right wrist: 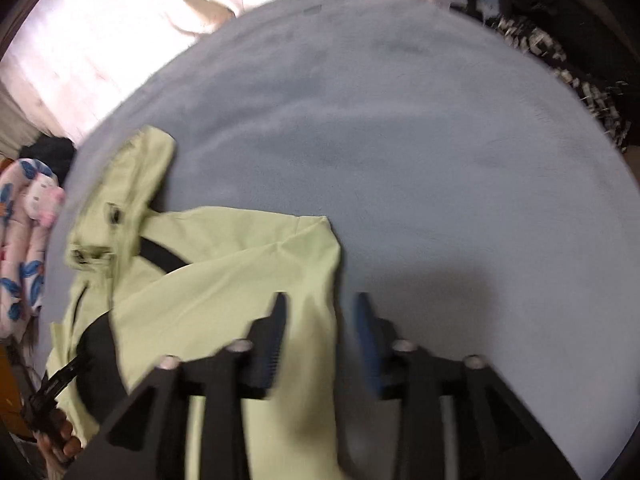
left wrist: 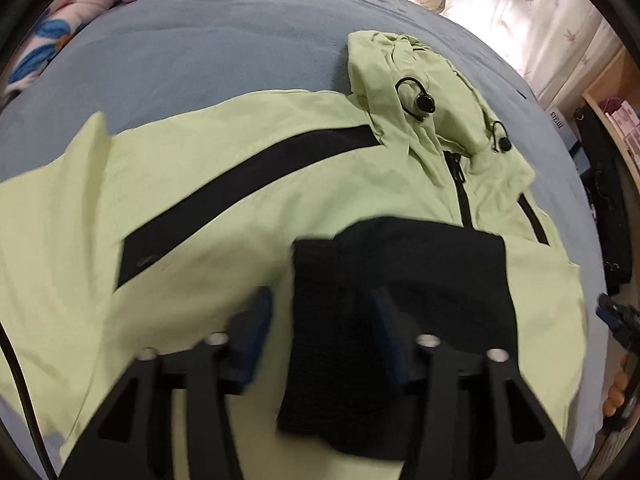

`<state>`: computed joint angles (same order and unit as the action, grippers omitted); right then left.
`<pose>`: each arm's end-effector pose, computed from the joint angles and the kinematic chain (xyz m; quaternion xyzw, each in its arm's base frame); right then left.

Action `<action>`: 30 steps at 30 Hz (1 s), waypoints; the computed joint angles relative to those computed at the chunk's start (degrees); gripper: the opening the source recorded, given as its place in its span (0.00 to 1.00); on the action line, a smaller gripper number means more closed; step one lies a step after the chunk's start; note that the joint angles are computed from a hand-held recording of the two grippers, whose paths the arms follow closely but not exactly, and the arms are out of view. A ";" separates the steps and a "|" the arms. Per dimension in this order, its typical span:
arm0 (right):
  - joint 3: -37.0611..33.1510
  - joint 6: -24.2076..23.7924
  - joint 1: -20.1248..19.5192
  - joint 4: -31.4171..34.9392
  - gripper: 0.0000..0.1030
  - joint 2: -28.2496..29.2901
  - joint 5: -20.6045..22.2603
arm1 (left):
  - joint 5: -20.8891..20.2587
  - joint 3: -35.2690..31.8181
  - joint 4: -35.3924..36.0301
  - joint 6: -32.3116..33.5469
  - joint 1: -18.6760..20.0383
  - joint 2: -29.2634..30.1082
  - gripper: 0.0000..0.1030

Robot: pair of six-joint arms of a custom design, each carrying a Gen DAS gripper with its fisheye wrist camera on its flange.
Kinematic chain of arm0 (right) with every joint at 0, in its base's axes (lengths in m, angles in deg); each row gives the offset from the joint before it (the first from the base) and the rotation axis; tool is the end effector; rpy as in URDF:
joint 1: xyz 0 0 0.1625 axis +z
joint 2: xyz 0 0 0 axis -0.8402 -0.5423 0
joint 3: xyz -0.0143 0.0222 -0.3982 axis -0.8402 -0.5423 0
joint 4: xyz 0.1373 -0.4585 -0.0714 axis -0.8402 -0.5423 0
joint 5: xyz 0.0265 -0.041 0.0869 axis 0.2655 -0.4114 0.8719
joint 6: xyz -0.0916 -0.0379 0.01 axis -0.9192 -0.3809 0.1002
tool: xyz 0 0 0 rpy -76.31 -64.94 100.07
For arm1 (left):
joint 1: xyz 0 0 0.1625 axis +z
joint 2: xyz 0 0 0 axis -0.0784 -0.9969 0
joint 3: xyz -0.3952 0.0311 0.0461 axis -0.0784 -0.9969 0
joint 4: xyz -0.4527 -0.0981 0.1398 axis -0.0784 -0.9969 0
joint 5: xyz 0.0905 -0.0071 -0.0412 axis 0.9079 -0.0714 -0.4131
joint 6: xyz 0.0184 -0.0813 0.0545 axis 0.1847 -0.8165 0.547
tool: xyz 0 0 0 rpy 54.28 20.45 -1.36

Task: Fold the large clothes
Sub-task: 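Carry the black cuff with the left tool across the jacket chest, then lay the cuff flat on the jacket body, open the left tool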

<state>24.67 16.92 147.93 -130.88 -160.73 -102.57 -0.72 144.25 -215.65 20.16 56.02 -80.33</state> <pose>0.1003 -0.6153 0.2423 0.1232 -0.9451 0.1849 0.2396 -0.1059 -0.4741 0.1566 -0.1908 0.8765 -0.3273 0.2970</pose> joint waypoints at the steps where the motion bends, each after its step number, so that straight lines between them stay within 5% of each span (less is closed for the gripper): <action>1: 2.90 -0.63 -0.02 -1.11 0.62 -3.09 0.64 | -0.09 1.02 0.62 -0.90 -0.96 -1.24 0.55; 5: 11.54 -4.71 -1.15 0.23 0.64 -12.52 1.04 | -4.95 5.97 -1.16 -2.89 -3.67 -5.34 0.56; 8: 16.89 -11.81 -1.08 -4.13 0.64 -15.48 -3.25 | -6.10 8.43 -2.61 -4.66 -5.19 -5.84 0.56; 16: 21.32 -27.82 0.70 -21.32 0.64 -8.74 -10.01 | -2.81 7.50 -5.22 -5.42 -5.88 -1.29 0.60; 18: 21.04 -30.50 1.04 -25.80 0.55 -5.89 -10.24 | -2.17 6.63 -3.83 -6.06 -5.92 -0.56 0.33; 19: 20.87 -31.45 0.97 -27.03 0.45 -4.96 -9.77 | -2.81 6.63 -5.03 -5.17 -5.74 -0.47 0.33; 20: 20.49 -30.88 0.95 -26.64 0.14 -4.55 -9.87 | -2.64 6.62 -4.84 -5.65 -5.88 -0.50 0.30; 24: 21.30 -27.44 0.30 -26.76 0.03 -6.82 -9.24 | -0.99 6.33 0.04 -9.66 -7.88 -0.19 0.27; 27: 20.97 -27.44 -1.06 -28.48 0.00 -4.25 -15.49 | -0.15 6.34 3.08 -11.69 -8.04 1.15 0.26; 30: 21.28 -22.76 -3.19 -20.68 0.00 -8.79 -11.04 | 0.18 5.79 4.84 -12.03 -8.35 1.15 0.29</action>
